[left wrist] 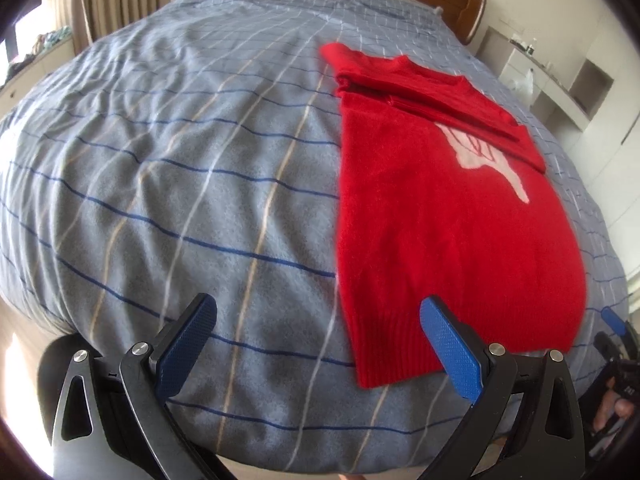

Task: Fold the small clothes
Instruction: 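Grasp the sweater hem with the left gripper while the right gripper grasps it too, then lift the hem with both grippers and fold it onto the collar, then open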

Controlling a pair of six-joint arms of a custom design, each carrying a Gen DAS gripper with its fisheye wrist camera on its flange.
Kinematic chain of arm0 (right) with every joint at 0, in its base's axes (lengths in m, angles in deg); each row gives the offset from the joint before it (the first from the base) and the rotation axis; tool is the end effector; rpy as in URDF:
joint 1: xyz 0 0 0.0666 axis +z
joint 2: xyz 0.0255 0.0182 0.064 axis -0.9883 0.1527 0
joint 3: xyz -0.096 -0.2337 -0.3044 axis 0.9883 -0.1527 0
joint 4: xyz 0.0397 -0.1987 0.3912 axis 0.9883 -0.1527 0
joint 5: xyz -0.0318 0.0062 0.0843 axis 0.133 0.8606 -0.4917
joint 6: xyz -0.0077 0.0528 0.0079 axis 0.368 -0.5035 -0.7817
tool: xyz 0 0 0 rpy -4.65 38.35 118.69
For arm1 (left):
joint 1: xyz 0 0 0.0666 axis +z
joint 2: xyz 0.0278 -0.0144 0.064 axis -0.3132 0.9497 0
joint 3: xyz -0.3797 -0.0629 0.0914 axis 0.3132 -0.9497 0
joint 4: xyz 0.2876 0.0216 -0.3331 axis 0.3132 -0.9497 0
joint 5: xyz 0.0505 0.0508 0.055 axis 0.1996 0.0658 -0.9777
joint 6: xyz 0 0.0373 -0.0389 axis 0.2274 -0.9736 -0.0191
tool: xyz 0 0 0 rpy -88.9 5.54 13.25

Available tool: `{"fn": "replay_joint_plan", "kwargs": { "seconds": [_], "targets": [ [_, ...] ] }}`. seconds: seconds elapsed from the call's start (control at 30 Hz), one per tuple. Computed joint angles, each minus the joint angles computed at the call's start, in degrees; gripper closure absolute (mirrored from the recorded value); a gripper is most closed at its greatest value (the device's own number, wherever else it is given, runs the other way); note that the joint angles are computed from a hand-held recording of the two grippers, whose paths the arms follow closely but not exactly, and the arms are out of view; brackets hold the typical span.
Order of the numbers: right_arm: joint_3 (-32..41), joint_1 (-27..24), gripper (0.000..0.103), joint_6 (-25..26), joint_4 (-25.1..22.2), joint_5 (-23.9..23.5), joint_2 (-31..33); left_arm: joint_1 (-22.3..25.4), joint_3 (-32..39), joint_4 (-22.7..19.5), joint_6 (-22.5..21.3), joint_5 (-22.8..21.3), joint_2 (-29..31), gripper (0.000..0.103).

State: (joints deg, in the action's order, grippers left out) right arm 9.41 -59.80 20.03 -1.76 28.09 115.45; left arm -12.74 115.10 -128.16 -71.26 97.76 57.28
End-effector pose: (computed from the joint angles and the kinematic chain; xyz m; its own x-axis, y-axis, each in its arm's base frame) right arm 0.3314 0.1282 0.4774 -0.7404 -0.0658 -0.6689 -0.1928 0.9742 0.1176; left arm 0.3804 0.0283 0.4670 -0.8464 -0.1008 -0.5230 0.0077 0.9795 -0.2012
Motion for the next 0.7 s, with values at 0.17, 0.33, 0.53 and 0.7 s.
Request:
{"fn": "replay_joint_plan", "kwargs": {
  "seconds": [0.17,0.33,0.53,0.7],
  "targets": [
    [0.1,-2.1,0.011,-3.0,-0.4,-7.0,0.3,-1.2,-2.1,-2.5,-1.4,6.3,-0.8,0.013],
    [-0.7,-3.8,0.012,-6.8,0.3,-13.9,1.6,-2.0,-2.3,-3.1,-1.6,6.0,-0.4,0.043],
    [0.0,-5.7,0.044,-10.8,-1.6,-21.5,5.2,-1.3,-1.9,-5.6,-4.0,8.7,0.1,0.093],
    [2.3,-6.1,0.099,-10.3,-5.5,-23.5,7.4,1.4,-1.7,-5.0,-2.0,15.1,-1.4,0.099]
  ]
}}
